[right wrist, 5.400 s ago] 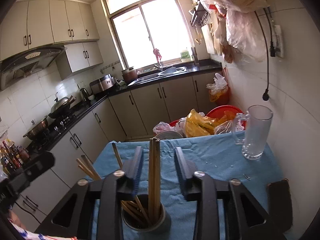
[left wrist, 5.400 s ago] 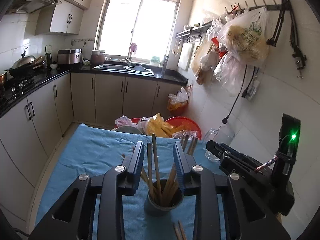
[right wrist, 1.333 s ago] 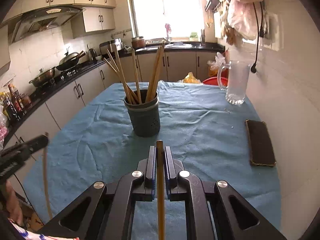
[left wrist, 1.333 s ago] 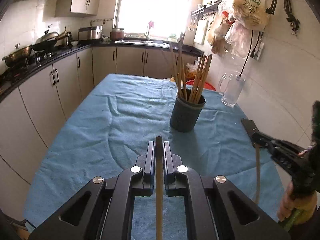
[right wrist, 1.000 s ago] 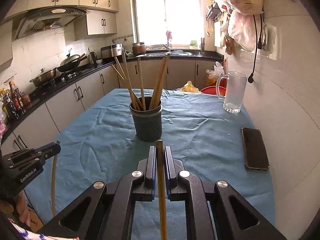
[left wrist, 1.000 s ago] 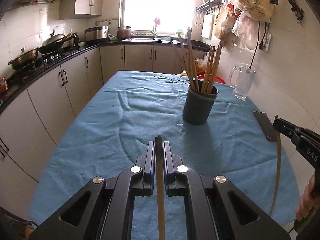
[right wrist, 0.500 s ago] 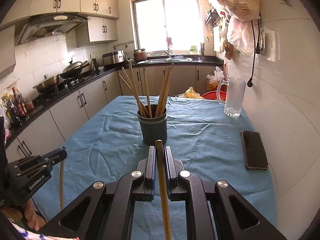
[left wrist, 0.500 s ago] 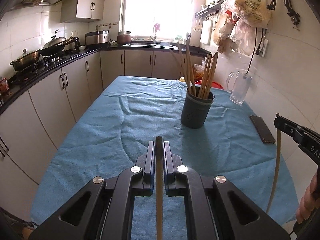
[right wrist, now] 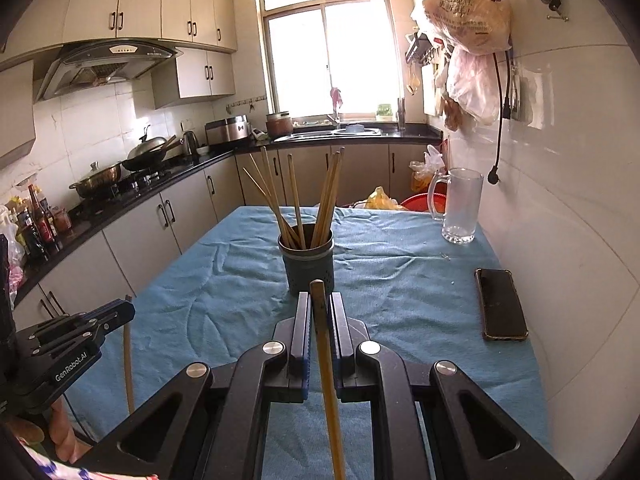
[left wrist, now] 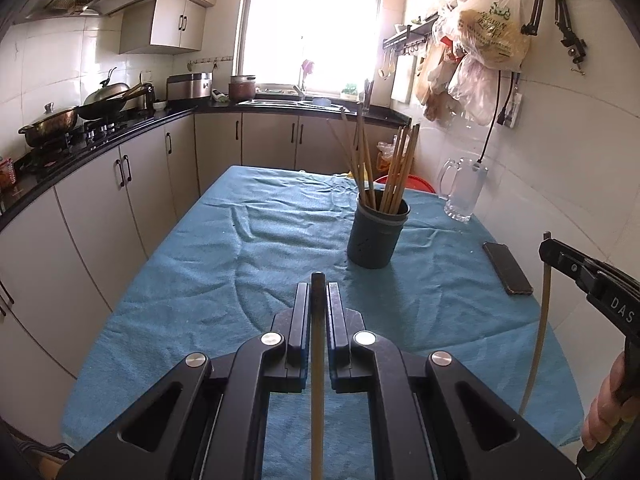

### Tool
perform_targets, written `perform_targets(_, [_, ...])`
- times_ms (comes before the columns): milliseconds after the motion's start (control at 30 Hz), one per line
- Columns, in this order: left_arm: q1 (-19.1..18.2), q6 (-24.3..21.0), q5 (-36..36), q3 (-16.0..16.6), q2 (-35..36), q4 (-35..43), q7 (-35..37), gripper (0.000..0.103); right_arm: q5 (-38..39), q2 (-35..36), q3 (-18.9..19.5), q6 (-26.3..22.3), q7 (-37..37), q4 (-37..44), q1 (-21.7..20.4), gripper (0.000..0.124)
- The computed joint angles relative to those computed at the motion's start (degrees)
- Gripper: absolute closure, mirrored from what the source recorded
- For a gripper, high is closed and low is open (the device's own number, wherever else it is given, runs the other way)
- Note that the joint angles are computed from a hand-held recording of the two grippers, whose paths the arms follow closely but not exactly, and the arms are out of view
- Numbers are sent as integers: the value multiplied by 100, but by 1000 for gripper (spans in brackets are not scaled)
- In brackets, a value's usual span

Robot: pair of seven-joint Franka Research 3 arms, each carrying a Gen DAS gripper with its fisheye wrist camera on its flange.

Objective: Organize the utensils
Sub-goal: 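Lift the chopsticks upright with both tools and carry them over the cup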

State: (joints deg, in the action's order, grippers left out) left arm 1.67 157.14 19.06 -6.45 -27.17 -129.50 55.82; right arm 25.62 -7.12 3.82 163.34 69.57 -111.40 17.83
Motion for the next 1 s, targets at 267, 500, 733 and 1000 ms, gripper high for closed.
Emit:
perform_targets(267, [8,78,63,-58,-138,-54,-22,96,236,-140,-41,35,-161,-97,48,116])
perform_targets(500, [-7,117,59,-41,-212,-109,-32,96,473,-222,-93,77,-358,-167,113,116])
perform_targets(733, [-47,166,5,-21,-251,-122,-9,96,580,-261,-98,133,-427,-218,129,116])
perform_targets(1000, [-45,210,1,-40,-312,-160,-29,96,659,-314,-111,153,-500,-242,153,116])
